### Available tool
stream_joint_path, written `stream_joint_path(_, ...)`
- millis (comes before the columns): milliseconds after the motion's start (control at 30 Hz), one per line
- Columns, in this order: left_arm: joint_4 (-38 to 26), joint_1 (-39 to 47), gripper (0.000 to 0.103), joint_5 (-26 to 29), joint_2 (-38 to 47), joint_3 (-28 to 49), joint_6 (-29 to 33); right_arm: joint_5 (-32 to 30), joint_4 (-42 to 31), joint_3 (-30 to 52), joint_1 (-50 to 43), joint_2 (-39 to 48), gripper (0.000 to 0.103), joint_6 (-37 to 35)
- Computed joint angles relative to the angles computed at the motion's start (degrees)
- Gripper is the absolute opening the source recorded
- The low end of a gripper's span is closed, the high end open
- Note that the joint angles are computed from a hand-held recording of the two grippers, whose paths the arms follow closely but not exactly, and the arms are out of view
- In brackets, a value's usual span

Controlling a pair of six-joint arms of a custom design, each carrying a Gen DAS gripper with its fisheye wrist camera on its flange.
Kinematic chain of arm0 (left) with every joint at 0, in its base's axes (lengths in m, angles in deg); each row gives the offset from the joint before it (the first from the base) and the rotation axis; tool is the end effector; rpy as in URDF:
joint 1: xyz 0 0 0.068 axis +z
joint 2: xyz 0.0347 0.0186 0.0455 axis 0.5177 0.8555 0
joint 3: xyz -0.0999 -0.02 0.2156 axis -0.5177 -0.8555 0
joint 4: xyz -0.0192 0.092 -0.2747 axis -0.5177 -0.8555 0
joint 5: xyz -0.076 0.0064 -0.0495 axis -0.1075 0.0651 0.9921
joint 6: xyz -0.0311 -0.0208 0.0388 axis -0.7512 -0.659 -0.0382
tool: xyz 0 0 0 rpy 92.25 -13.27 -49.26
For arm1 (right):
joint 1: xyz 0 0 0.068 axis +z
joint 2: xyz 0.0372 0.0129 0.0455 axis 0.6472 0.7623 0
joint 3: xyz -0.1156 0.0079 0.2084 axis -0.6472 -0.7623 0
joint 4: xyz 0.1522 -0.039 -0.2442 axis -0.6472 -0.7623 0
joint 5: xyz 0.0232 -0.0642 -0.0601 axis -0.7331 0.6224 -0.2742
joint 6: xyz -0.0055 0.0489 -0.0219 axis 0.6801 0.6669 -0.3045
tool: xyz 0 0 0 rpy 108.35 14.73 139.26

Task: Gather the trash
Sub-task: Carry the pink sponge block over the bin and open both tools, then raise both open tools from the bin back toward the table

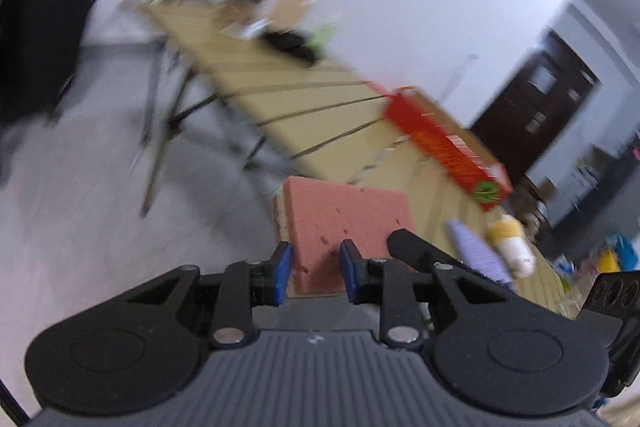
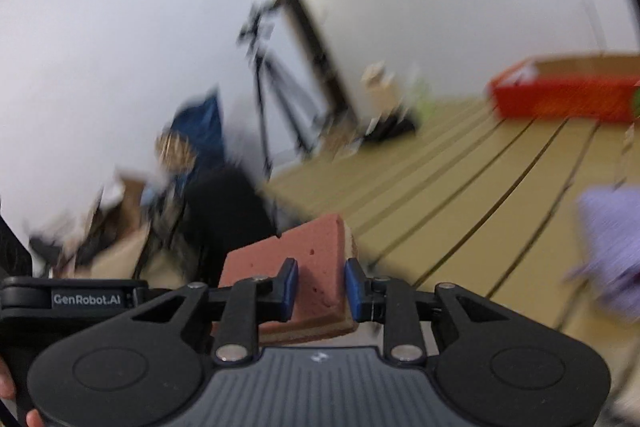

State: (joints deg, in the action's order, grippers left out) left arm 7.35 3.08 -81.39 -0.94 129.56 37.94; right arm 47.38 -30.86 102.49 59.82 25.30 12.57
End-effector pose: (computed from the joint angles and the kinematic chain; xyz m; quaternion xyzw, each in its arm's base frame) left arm 0.2509 -0.1276 0.3951 -0.1711 0.8680 -0.2204 0.4108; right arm 0.3613 0.1433 0.3758 -0.1495 0.8307 0.3165 0.4329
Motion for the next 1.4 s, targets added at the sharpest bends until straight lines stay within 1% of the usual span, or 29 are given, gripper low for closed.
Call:
stream_joint_path(100,0.13,4.66,0.026,5.11,-4.77,-9.03,-2.46,0.93,-5.46,1.49,3.28,3.81,0.025,-2.06)
stream_joint_path(133,-0.30,5.84,0.026,7.07,-4.60,-10.53,-3.41,1.28,-7.71,2.47,3.91,5.81,0.025,-2.46)
stream_joint_path(167,-1.17,7.08,0.026,9.14,-3.44,-10.94,-3.51,1.94,-8.93,1.66,4.88,6.12,0.025,-2.30)
stream_joint_path(267,-2.28,10.23,0.026,13.40,0.34,-11.96,-2.67,0.93,-12.16,2.38,4.81,10.24,0.025,-0.77)
stream_joint_path(333,-2.69,10.59,0.026,14.20,3.00,-11.94,-3.02,0.81,-13.69,2.72,4.69,12.22,0.025,-0.65)
stream_joint_path(367,-3.07,10.66,0.026,14.07,4.54,-11.36,-2.63,1.08,-13.89,2.06,4.83,12.73,0.025,-0.80)
stream_joint_path(467,-4.97,9.79,0.028,12.91,9.99,-8.49,-1.57,2.46,-15.66,3.57,5.48,15.98,0.025,-1.73)
stream_joint_path(500,-5.65,9.55,0.031,12.25,11.81,-8.01,-1.68,2.28,-16.79,4.47,5.54,17.41,0.027,-2.50)
stream_joint_path(533,-6.46,9.15,0.044,11.49,12.20,-8.81,-2.46,1.86,-18.77,6.57,5.53,20.07,0.027,-3.99)
stream_joint_path(567,-7.73,8.63,0.052,10.84,14.29,-7.90,-3.12,3.05,-20.82,8.31,6.09,22.26,0.026,-5.99)
stream_joint_path(633,-10.54,7.75,0.055,9.73,17.46,-6.64,-1.99,8.13,-22.51,8.91,7.68,24.25,0.032,-9.24)
stream_joint_path(667,-11.23,7.62,0.058,9.49,18.49,-6.32,-1.30,9.34,-23.60,9.39,8.00,25.09,0.034,-10.66)
stream_joint_path(700,-11.48,7.59,0.060,9.40,18.92,-6.61,-0.76,10.05,-24.15,9.28,8.21,25.45,0.034,-11.32)
stream_joint_path(733,-11.33,7.77,0.065,9.43,18.78,-7.09,-0.29,10.32,-24.50,9.13,8.22,25.62,0.034,-11.58)
stream_joint_path(767,-11.04,8.06,0.069,9.29,18.57,-7.39,-0.06,10.13,-25.13,9.35,8.16,25.84,0.037,-11.94)
stream_joint_path(800,-10.58,8.15,0.070,8.69,18.40,-7.55,-0.11,10.06,-25.57,9.25,8.04,25.75,0.043,-12.37)
stream_joint_path(833,-10.26,8.35,0.074,8.30,18.05,-7.69,0.02,10.22,-25.77,8.94,7.95,25.45,0.046,-12.73)
stream_joint_path(867,-9.86,8.44,0.075,7.82,17.31,-8.23,-0.12,10.45,-26.01,9.62,7.96,25.84,0.050,-12.97)
stream_joint_path(900,-9.70,8.47,0.076,7.17,16.83,-8.47,-0.31,10.67,-25.95,9.21,7.84,25.42,0.051,-13.31)
stream_joint_path(1067,-10.69,7.58,0.079,5.82,17.34,-7.04,-0.53,10.57,-27.13,10.82,8.08,25.94,0.054,-13.44)
stream_joint_path(1200,-11.22,6.61,0.079,4.53,17.37,-6.43,0.28,10.83,-26.76,11.16,8.61,25.51,0.055,-13.49)
stream_joint_path(1300,-10.99,6.18,0.079,3.23,15.96,-6.67,0.30,11.87,-24.59,8.19,8.38,21.62,0.055,-13.92)
stream_joint_path(1400,-11.74,4.41,0.080,0.27,14.27,-6.03,-0.62,13.02,-21.44,3.48,7.39,14.54,0.055,-15.58)
